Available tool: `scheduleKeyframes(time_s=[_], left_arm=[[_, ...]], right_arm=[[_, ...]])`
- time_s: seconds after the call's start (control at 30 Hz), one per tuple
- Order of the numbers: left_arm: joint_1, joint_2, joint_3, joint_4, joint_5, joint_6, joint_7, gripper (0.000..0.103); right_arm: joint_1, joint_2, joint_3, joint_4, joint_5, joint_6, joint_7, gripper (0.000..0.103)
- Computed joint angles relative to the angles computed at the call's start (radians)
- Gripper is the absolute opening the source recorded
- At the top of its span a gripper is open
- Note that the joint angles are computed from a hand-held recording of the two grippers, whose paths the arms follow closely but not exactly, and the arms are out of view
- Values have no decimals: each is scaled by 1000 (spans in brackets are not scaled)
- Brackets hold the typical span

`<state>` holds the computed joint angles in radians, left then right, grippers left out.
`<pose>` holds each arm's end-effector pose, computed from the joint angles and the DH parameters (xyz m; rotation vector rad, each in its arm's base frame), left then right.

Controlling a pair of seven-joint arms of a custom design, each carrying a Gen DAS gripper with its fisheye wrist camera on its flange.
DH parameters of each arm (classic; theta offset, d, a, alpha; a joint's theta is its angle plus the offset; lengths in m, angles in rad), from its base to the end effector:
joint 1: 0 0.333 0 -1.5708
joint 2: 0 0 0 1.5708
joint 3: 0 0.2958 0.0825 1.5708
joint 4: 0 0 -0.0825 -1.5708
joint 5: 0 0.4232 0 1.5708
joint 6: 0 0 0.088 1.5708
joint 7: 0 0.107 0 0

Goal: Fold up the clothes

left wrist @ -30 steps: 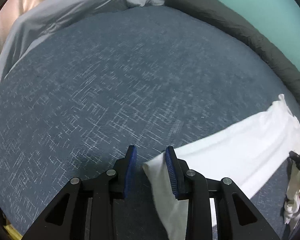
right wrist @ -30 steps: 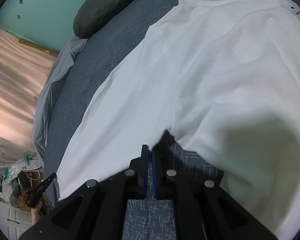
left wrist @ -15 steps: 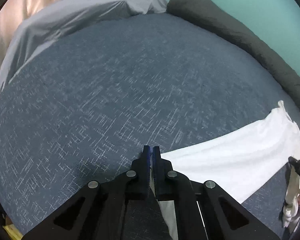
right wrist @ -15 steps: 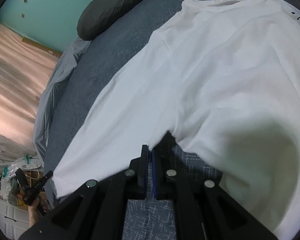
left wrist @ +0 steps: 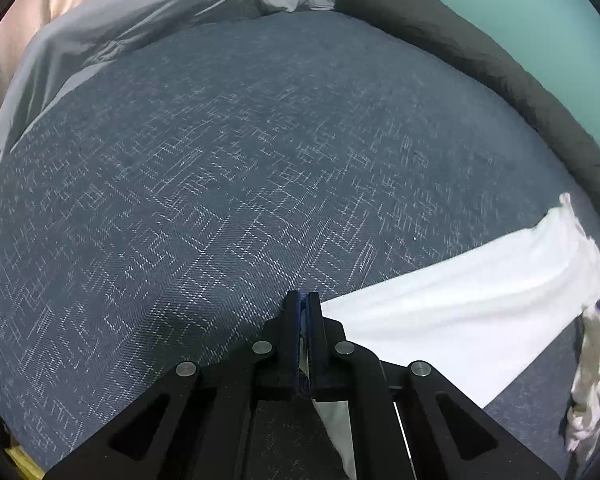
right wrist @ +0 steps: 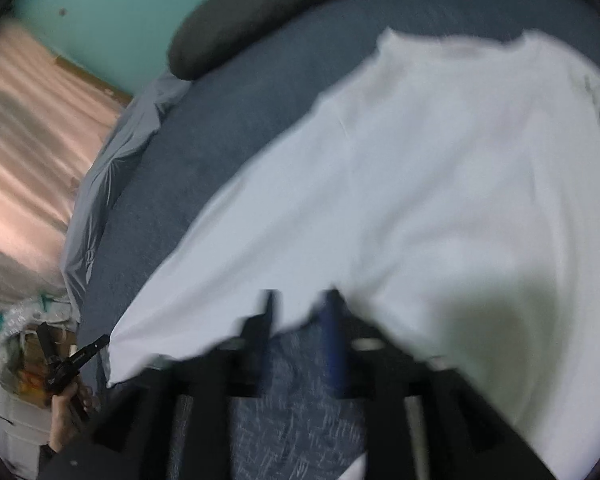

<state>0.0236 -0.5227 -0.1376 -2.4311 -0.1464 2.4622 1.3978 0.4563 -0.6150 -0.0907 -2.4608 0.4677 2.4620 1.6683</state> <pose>0.4789 -0.0588 0.5210 -2.0989 1.8132 -0.6705 0.4317 0.1607 0.5489 -1.6914 1.7034 0.0904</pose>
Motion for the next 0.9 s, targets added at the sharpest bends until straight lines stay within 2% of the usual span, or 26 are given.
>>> scheduleKeyframes(time_s=[0.03, 0.13, 0.3, 0.53, 0.7, 0.77, 0.83, 0.9], left_arm=[[1, 3, -2, 2, 4, -1, 0, 3], [-1, 14, 0, 9, 6, 1, 5, 3], [-3, 38, 5, 27, 12, 4, 33, 3], [-5, 79, 13, 57, 4, 9, 68, 3], [-4, 104, 14, 72, 1, 27, 89, 3], [-3, 113, 14, 75, 3, 37, 95, 3], [-3, 119, 15, 77, 2, 45, 101, 3], [-3, 123, 15, 79, 0, 53, 106, 3]], right_arm=[[12, 39, -7, 43, 3, -2, -19, 55], [27, 160, -17, 164, 36, -31, -68, 55], [-24, 375, 40, 371, 60, -59, -29, 55], [-110, 611, 135, 630, -58, -179, 78, 55], [-132, 720, 175, 761, -195, -268, 162, 54], [-133, 743, 184, 788, -238, -281, 185, 42], [-136, 754, 192, 795, -246, -272, 182, 15], [-141, 761, 198, 798, -242, -261, 170, 4]])
